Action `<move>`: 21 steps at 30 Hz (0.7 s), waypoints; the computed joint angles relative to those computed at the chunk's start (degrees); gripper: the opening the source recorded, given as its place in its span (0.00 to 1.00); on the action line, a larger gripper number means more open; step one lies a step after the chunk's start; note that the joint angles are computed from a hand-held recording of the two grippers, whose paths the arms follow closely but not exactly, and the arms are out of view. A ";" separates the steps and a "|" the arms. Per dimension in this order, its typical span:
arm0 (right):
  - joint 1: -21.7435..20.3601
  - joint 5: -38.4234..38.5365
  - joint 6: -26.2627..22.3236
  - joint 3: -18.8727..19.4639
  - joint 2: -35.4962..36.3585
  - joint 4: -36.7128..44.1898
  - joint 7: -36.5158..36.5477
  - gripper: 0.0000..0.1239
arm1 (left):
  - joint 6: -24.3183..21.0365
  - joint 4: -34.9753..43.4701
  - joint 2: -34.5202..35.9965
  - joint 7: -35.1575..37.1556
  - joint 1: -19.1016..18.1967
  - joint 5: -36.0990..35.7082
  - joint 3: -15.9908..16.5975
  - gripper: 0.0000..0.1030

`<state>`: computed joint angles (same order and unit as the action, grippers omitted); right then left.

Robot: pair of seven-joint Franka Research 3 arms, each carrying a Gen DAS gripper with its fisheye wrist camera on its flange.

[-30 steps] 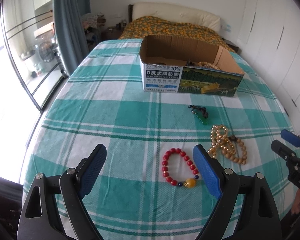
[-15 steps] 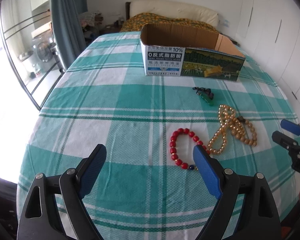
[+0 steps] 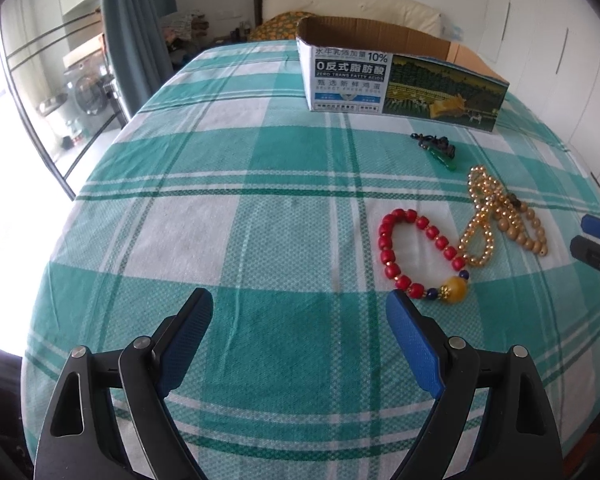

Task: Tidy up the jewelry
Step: 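Move the left tool to the red bead bracelet while the right tool approaches the amber bead necklace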

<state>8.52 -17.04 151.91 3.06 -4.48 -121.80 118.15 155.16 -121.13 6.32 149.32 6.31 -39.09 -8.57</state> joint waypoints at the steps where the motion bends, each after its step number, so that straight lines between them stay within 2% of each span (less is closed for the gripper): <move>1: 0.28 1.03 0.31 -0.03 0.50 0.57 -1.35 0.46 | -0.34 0.05 -0.20 0.21 0.00 -0.29 -0.12 0.87; 4: 1.23 5.79 1.23 -0.30 3.12 3.54 -6.20 0.46 | -1.93 1.02 -0.22 -0.40 -0.24 -1.11 -0.18 0.87; 9: 2.22 9.31 1.25 -1.07 6.52 7.41 -8.56 0.46 | -3.35 2.77 1.17 -3.50 -1.19 1.02 -0.43 0.87; 18: 4.35 10.83 -0.86 -2.96 14.90 16.71 -11.70 0.46 | -0.67 3.11 4.02 -8.86 -1.30 7.85 -1.55 0.87; 21: 5.23 9.97 -2.02 -3.82 17.43 19.66 -13.05 0.46 | 1.06 2.52 4.10 -8.35 -0.69 7.92 -2.43 0.92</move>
<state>13.75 -7.07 149.89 -0.76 12.95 -102.14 105.10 156.22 -118.61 10.42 140.96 5.62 -31.17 -11.00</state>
